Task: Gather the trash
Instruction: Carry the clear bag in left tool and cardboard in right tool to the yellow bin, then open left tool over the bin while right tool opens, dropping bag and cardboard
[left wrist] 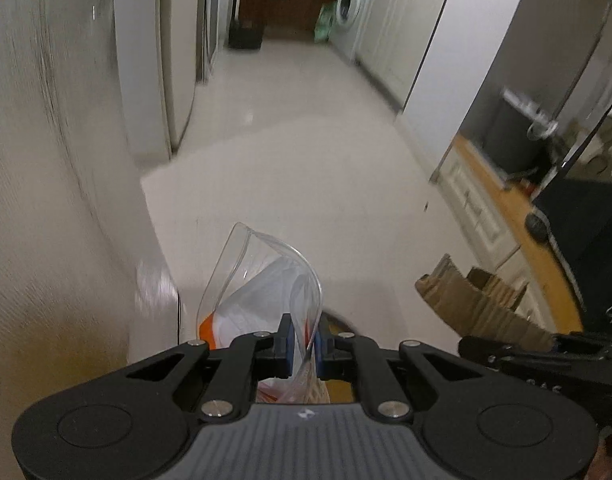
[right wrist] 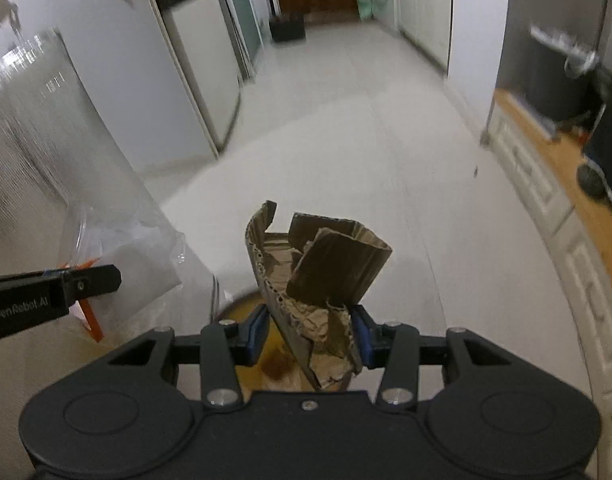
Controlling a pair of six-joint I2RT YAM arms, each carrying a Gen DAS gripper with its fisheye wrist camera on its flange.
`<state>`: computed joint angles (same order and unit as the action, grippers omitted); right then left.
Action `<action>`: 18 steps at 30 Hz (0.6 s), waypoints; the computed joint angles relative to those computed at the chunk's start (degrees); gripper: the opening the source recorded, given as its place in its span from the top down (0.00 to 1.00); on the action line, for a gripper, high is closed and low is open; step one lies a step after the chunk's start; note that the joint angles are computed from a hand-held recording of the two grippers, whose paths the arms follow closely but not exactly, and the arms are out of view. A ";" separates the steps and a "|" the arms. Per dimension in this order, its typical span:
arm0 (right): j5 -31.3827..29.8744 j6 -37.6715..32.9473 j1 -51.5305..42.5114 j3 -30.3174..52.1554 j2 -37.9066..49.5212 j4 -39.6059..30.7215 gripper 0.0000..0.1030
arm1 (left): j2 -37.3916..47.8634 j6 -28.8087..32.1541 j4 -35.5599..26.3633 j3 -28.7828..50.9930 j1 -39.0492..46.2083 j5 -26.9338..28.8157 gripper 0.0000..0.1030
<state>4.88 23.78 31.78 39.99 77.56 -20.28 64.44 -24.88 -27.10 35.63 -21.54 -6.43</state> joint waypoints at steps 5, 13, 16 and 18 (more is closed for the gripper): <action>-1.36 -0.91 0.99 1.75 7.97 1.17 0.56 | 6.29 2.01 5.08 -2.32 3.92 4.60 0.90; -2.46 -2.15 0.88 4.19 14.46 1.44 0.56 | 15.02 2.74 12.93 -2.77 5.78 8.13 0.90; -2.54 -2.46 0.46 4.21 14.98 1.40 0.56 | 18.39 2.13 15.31 -2.14 5.43 8.05 0.85; -2.56 -2.55 0.17 4.35 15.69 1.53 0.56 | 20.49 1.93 15.66 -1.58 5.07 7.11 0.72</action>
